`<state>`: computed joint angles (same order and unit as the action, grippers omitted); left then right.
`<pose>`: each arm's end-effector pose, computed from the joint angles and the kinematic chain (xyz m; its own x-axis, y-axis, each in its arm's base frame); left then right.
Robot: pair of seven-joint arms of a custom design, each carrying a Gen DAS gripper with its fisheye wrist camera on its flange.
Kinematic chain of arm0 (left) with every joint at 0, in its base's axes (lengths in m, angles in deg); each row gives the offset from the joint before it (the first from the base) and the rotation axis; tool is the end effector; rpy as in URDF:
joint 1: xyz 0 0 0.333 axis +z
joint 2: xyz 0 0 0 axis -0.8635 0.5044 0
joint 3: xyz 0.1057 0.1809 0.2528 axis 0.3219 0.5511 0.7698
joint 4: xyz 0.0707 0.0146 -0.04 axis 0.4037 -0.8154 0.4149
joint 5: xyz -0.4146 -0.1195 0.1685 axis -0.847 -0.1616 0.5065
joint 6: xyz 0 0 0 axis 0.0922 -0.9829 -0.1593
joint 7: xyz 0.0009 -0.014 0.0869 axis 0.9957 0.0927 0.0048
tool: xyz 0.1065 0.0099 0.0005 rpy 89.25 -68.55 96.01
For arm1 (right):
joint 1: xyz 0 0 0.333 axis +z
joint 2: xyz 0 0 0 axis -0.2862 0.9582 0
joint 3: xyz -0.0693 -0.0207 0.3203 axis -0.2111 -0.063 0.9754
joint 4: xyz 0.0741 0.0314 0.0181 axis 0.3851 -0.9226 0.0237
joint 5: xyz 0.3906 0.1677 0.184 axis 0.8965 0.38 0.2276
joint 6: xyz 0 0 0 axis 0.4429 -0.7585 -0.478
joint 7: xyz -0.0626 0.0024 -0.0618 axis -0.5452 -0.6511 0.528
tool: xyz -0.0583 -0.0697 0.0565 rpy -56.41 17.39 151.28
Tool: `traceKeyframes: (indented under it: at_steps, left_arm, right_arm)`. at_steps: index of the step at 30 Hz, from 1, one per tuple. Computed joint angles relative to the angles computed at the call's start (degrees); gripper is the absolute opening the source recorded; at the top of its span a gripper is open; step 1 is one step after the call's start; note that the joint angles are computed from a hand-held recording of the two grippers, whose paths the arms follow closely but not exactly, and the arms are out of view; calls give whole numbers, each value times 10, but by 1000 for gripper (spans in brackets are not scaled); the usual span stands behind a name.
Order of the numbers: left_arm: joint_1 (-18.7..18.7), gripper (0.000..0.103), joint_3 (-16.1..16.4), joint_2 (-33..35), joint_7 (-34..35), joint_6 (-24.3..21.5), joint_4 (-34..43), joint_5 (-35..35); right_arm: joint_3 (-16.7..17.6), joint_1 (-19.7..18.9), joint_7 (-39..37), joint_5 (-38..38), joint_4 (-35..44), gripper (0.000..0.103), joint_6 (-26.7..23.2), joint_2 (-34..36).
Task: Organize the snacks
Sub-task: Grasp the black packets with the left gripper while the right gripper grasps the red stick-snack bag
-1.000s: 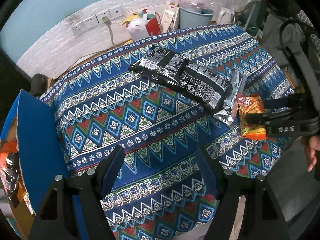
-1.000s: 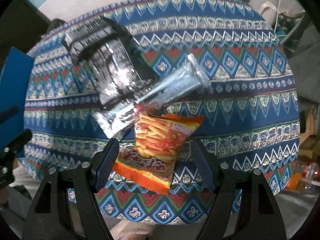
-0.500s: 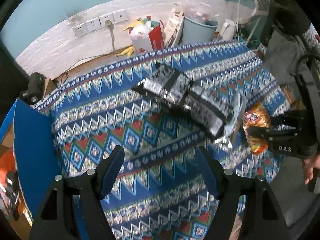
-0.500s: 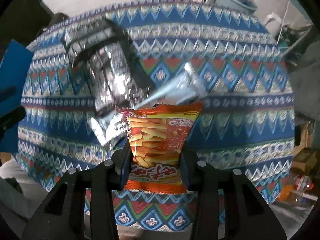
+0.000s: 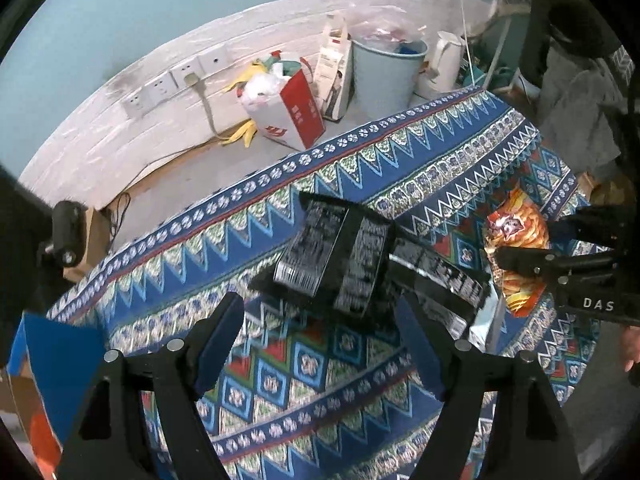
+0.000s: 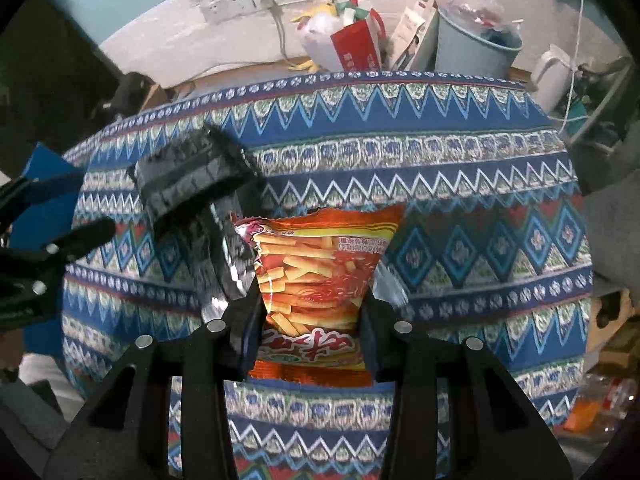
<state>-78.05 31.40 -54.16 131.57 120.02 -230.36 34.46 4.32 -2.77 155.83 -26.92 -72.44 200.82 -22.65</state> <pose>0.4742 -0.2440 0.3954 -0.5617 -0.8260 -0.0479 -0.7481 0.5317 -0.3971 0.3821 0.1611 0.3743 -0.1455 -0.9784 -0.1466 -0.9182 0.1888 -0.3483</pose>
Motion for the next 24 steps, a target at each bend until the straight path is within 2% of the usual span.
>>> traceKeyframes:
  at_steps: [7,9,14,16,18,22,24]
  left_arm:
    - [-13,80,3,58,79,11,39,-70]
    - [-8,80,-6,73,80,10,49,-68]
    - [14,80,-31,114,27,10,71,9]
    - [19,80,-35,127,8,10,77,27]
    - [23,86,-38,130,0,25,75,34]
    - [28,89,-41,140,-26,32,81,58]
    - [32,89,-41,145,-50,37,83,91]
  right_arm:
    - [-23,-4,-22,19,1,40,36,24]
    - [-28,-6,-29,27,2,40,42,31]
    - [-39,-6,-54,46,8,40,52,45]
    - [-40,-6,-60,52,10,40,56,50]
    - [-42,-5,-67,57,11,40,59,52]
    - [-43,-7,-74,67,12,40,61,57]
    - [-45,-7,-79,71,13,40,63,60]
